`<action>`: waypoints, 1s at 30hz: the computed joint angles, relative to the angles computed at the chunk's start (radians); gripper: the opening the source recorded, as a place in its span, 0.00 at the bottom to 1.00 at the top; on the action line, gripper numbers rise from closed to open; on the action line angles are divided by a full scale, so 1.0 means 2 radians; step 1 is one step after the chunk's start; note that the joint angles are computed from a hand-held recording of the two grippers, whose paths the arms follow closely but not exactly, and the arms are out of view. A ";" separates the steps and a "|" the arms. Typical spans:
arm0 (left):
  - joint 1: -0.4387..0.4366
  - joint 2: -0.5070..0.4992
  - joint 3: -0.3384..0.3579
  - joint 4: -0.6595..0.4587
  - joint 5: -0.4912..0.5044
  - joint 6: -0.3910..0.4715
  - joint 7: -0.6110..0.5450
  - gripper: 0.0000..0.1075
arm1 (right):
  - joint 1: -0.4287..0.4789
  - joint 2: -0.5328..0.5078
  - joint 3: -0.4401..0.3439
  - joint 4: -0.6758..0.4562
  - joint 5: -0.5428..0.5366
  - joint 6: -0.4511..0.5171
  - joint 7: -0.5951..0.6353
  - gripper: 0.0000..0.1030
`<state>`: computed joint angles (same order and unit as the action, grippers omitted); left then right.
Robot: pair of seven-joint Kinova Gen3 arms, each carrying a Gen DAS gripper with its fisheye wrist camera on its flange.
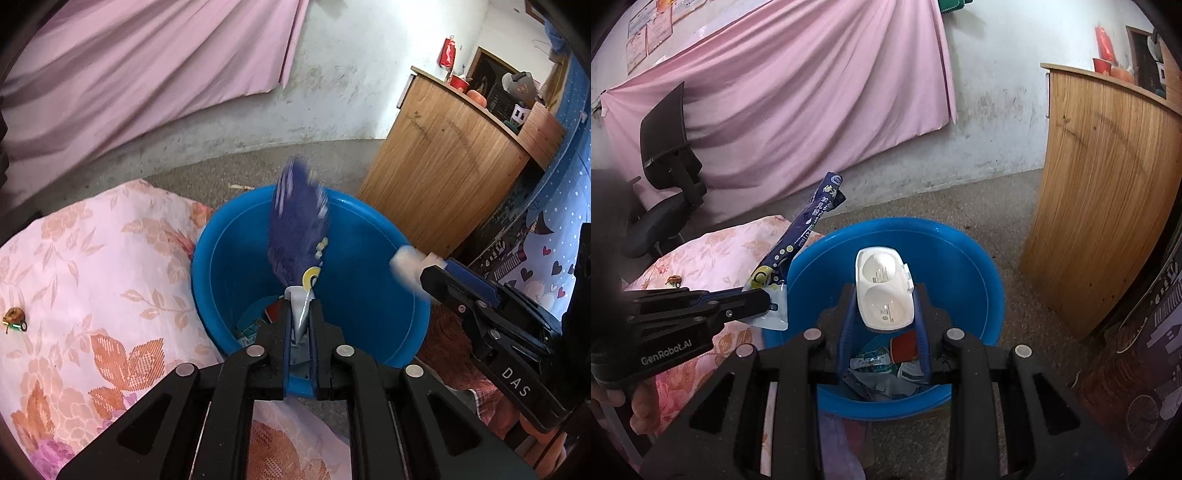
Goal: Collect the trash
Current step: 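Open both tools to drop the wrapper and white case into the bucket, then move both open tools back over the battery and orange ring on the bed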
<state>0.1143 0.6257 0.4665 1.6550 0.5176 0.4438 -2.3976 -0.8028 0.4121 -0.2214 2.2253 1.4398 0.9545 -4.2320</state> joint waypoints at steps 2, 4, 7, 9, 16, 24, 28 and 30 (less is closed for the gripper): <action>0.000 -0.001 -0.002 0.001 0.001 0.000 0.002 0.14 | 0.003 0.000 0.000 -0.001 0.000 -0.004 0.003 0.56; -0.006 -0.002 0.002 0.005 0.005 -0.003 -0.001 0.18 | 0.004 -0.002 0.001 0.001 0.002 -0.006 0.003 0.56; -0.011 -0.005 0.004 0.008 0.009 -0.005 -0.002 0.20 | 0.004 -0.002 0.001 -0.002 -0.001 -0.006 0.008 0.56; -0.015 -0.006 0.007 0.011 0.012 -0.007 -0.005 0.20 | 0.005 -0.002 0.001 -0.003 -0.002 -0.007 0.011 0.57; -0.040 -0.015 0.022 0.027 0.031 -0.020 -0.022 0.27 | 0.001 -0.001 0.002 -0.007 -0.004 -0.004 0.014 0.59; -0.091 -0.035 0.065 0.068 0.062 -0.070 -0.063 0.30 | -0.006 0.000 0.002 -0.009 -0.005 0.006 0.012 0.70; -0.144 -0.040 0.118 0.099 0.071 -0.109 -0.085 0.38 | -0.011 0.000 0.002 -0.014 -0.006 0.015 0.014 0.73; -0.176 -0.040 0.153 0.116 0.069 -0.135 -0.090 0.45 | -0.014 0.000 0.002 -0.017 -0.007 0.020 0.018 0.75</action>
<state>-0.2374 0.5452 0.7723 1.8869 0.6561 0.1744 -2.5774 -0.8314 0.4117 -0.2183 2.1915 1.4249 0.9941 -4.1963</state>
